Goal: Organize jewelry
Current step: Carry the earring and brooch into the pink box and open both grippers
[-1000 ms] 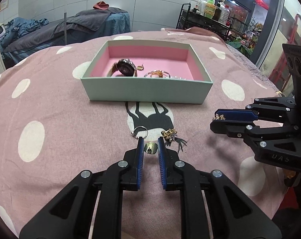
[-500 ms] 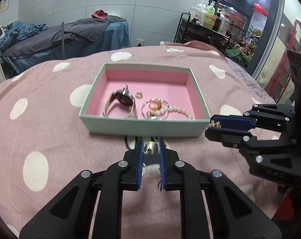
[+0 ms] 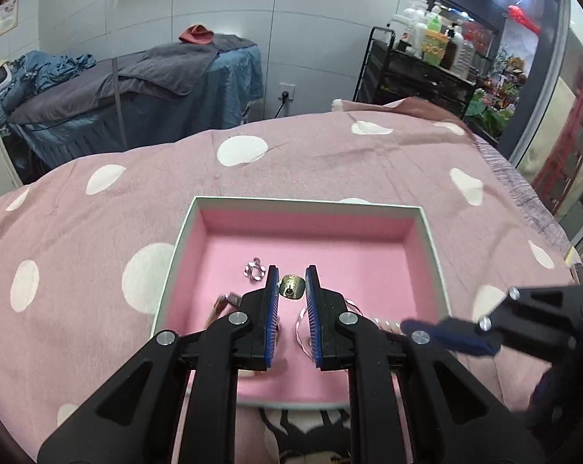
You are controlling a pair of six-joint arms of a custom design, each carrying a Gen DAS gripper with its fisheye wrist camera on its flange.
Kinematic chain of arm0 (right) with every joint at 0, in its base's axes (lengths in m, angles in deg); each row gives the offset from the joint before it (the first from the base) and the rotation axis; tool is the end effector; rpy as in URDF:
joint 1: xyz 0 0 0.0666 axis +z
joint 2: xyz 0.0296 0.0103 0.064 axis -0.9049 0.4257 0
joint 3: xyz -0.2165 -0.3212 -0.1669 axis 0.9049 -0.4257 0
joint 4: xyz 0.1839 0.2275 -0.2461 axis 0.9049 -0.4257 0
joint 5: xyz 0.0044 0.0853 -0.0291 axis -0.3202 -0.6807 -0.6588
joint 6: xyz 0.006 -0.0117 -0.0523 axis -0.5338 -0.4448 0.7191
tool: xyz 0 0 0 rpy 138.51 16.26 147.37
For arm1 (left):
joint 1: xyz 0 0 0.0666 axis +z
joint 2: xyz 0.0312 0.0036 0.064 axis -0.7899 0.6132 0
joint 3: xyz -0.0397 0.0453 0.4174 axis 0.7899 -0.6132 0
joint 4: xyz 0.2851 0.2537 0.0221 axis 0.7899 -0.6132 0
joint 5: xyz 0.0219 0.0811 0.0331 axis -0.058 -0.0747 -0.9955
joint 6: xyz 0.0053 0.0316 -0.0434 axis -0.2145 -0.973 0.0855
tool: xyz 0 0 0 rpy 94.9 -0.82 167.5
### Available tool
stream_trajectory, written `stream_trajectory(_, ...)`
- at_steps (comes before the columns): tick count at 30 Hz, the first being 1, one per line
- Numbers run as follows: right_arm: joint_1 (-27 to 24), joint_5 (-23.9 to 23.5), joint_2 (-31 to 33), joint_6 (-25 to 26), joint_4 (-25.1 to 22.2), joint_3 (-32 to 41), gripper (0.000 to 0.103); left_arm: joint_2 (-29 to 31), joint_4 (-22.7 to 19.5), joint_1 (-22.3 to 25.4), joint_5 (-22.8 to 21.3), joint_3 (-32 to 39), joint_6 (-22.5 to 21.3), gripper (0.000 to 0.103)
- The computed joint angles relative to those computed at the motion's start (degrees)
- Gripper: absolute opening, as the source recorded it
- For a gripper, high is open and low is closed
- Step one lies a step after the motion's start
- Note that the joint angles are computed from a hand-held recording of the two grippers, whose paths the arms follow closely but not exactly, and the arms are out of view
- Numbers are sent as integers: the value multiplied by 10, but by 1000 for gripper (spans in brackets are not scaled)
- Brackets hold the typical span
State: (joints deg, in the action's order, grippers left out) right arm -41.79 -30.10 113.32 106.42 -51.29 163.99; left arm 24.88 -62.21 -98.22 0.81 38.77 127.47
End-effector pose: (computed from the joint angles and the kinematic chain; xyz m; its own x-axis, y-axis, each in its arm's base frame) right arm 0.4215 0.1873 0.5294 -0.4594 -0.5856 -0.6679 -0.7373 0.6707 -0.0809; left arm 0.4473 -0.4434 0.5300 -0.7403 -0.0569 -0.6699 0.0250 0.9934 -0.1121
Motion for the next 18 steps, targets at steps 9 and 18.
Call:
stream_trajectory(9, 5, 6, 38, -26, -15, 24, 17, 68, -58, 34, 60, 88, -4, 15)
stream_trajectory(18, 7, 24, 59, -36, -13, 34, 17, 116, -100, 41, 89, 150, -10, 15)
